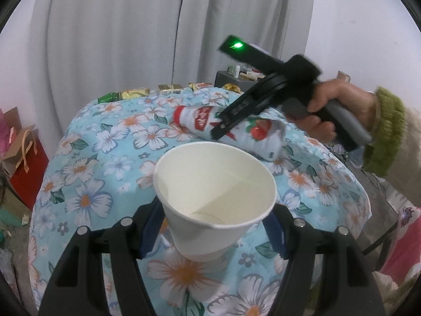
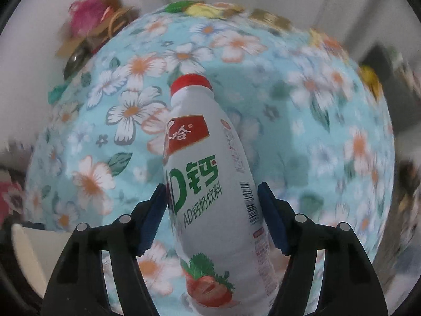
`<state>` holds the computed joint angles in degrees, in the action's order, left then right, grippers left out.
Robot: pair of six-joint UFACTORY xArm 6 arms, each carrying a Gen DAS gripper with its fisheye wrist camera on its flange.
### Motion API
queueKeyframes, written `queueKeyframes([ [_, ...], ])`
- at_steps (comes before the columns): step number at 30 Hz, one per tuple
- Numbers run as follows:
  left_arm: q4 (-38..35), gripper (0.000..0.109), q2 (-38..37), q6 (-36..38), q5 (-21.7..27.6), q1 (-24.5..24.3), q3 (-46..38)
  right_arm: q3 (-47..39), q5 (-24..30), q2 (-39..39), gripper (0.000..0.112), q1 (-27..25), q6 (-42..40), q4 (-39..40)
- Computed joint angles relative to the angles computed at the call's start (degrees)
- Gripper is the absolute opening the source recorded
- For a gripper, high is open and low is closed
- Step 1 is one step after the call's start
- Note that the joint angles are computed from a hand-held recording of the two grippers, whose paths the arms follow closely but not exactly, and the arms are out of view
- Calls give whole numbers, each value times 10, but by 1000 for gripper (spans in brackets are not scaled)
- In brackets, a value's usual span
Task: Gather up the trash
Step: 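Grasp the white AD drink bottle with the right tool while the left tool holds the cup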
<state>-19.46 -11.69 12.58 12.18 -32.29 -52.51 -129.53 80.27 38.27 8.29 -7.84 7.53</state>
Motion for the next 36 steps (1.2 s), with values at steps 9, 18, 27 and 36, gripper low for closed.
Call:
queueKeyframes([
  [9, 87, 66, 13, -79, 18, -7, -15, 268, -14, -187, 66, -62, 62, 111],
  [18, 142, 66, 23, -123, 27, -8, -25, 392, -73, -277, 69, -51, 50, 120],
  [27, 153, 66, 27, -134, 28, -7, -29, 423, -124, -289, 65, -32, 52, 75],
  [36, 156, 66, 26, -137, 27, -6, -29, 449, -156, -306, 64, -25, 52, 68],
])
